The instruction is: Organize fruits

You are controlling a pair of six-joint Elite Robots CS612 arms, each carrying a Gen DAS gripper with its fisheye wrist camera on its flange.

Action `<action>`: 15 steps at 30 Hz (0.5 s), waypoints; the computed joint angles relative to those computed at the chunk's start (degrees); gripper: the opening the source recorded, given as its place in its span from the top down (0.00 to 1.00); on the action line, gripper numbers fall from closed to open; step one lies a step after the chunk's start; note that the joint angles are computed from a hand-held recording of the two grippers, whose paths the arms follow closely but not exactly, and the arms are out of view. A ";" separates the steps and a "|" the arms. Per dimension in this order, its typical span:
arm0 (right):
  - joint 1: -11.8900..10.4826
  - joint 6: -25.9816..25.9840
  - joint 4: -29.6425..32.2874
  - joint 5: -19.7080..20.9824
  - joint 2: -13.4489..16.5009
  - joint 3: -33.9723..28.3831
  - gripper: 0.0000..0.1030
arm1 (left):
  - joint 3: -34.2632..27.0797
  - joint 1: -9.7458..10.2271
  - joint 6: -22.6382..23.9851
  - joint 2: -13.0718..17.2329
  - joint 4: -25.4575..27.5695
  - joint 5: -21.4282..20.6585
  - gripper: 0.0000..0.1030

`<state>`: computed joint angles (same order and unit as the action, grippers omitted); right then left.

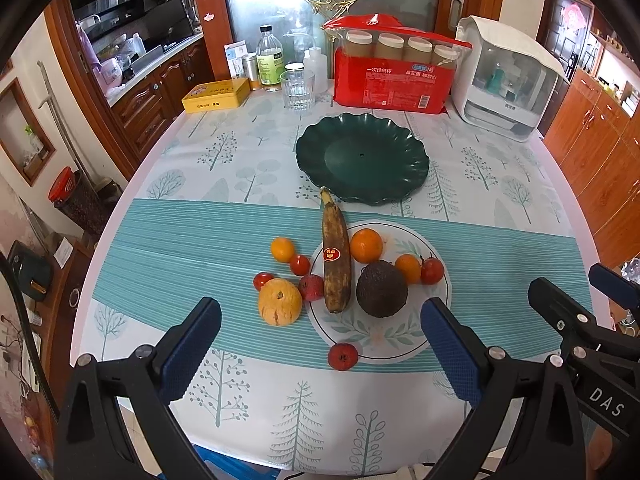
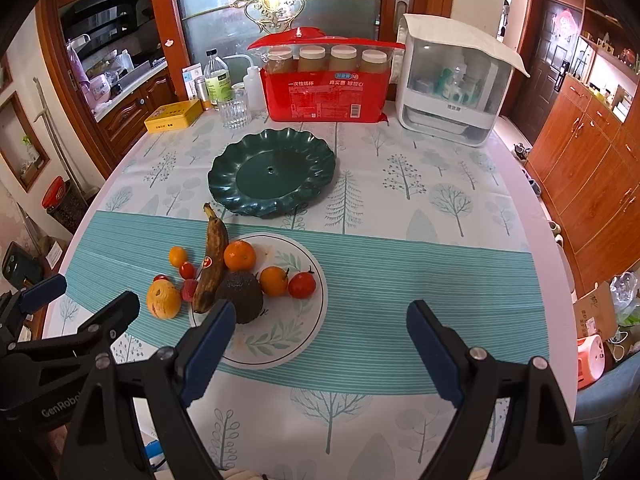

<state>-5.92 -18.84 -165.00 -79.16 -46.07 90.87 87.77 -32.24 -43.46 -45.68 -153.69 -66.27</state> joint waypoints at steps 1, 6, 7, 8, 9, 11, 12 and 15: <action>0.01 0.02 0.00 0.03 0.04 -0.03 0.15 | 0.01 -0.01 -0.01 -0.01 0.00 -0.02 0.04; 0.02 0.07 0.04 0.17 0.16 -0.11 0.15 | 0.25 -0.03 -0.03 -0.06 -0.21 0.07 0.04; -0.01 0.02 0.06 0.15 0.10 -0.08 0.15 | 0.27 -0.07 -0.04 -0.08 -0.16 0.24 0.04; -0.02 0.01 0.12 0.18 0.10 -0.10 0.15 | 0.47 -0.10 -0.05 -0.11 -0.30 0.42 0.04; -0.01 0.01 0.16 0.14 0.10 -0.12 0.15 | 0.50 -0.13 -0.08 -0.14 -0.12 0.62 0.04; -0.01 0.08 0.21 0.21 0.10 -0.12 0.15 | 0.63 -0.22 -0.05 -0.19 -0.06 0.96 0.04; -0.01 0.14 0.20 0.29 0.16 -0.15 0.15 | 0.64 -0.21 0.02 -0.21 -0.09 0.99 0.04; 0.01 0.10 0.18 0.16 0.13 -0.17 0.15 | 0.66 -0.24 0.11 -0.27 -0.08 1.21 0.04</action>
